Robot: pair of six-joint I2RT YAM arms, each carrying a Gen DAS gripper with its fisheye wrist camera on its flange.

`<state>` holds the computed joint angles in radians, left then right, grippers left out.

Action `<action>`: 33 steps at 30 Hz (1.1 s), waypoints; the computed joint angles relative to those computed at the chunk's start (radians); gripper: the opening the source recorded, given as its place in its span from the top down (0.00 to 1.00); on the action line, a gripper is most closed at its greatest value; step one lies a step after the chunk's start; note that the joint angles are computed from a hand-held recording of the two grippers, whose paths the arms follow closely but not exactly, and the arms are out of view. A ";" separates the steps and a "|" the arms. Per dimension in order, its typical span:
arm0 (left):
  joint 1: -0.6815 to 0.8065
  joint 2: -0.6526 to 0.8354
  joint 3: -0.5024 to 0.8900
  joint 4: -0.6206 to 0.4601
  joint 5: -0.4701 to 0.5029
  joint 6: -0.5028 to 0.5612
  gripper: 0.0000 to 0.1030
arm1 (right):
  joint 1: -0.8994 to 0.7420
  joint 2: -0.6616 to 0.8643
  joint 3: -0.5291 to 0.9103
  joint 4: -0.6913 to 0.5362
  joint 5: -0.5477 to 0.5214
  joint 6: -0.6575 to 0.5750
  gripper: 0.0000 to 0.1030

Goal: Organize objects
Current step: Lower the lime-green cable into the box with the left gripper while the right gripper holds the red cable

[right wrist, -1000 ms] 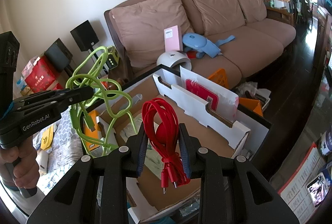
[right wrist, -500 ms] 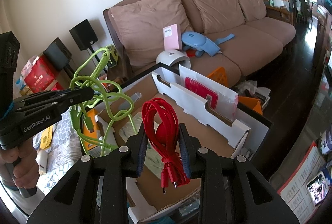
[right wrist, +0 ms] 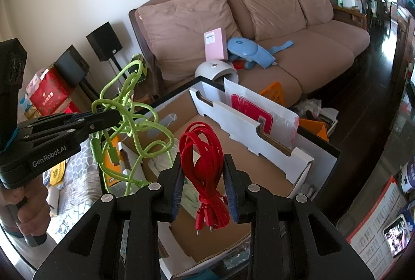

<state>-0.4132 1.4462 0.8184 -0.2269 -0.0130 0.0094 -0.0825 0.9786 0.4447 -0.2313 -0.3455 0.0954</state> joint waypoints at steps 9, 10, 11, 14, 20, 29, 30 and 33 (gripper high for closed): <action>0.000 0.005 0.002 0.000 -0.001 -0.003 0.91 | 0.002 -0.006 -0.004 -0.007 0.001 -0.001 0.73; 0.001 0.010 0.002 0.005 0.000 -0.003 0.91 | 0.006 -0.003 -0.002 -0.005 0.004 0.002 0.73; 0.003 0.012 -0.001 0.010 0.001 -0.003 0.91 | 0.005 -0.005 -0.003 -0.006 0.003 0.001 0.73; -0.001 0.032 0.002 0.021 -0.003 -0.011 0.91 | 0.010 0.001 0.000 -0.005 0.006 0.003 0.73; 0.001 0.051 0.009 0.029 -0.001 -0.019 0.91 | 0.014 0.007 -0.003 0.000 0.010 0.004 0.73; 0.017 0.031 -0.002 0.048 0.011 -0.021 0.92 | 0.013 0.009 0.000 -0.005 0.009 0.002 0.73; 0.016 0.034 0.001 0.048 0.012 -0.021 0.92 | 0.013 0.012 0.002 -0.005 0.009 0.001 0.73; 0.017 0.035 0.000 0.054 0.014 -0.021 0.92 | 0.018 0.019 0.006 -0.003 0.012 0.005 0.73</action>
<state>-0.3966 1.4814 0.8181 -0.1734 0.0014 -0.0111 -0.0647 0.9981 0.4504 -0.2344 -0.3331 0.1003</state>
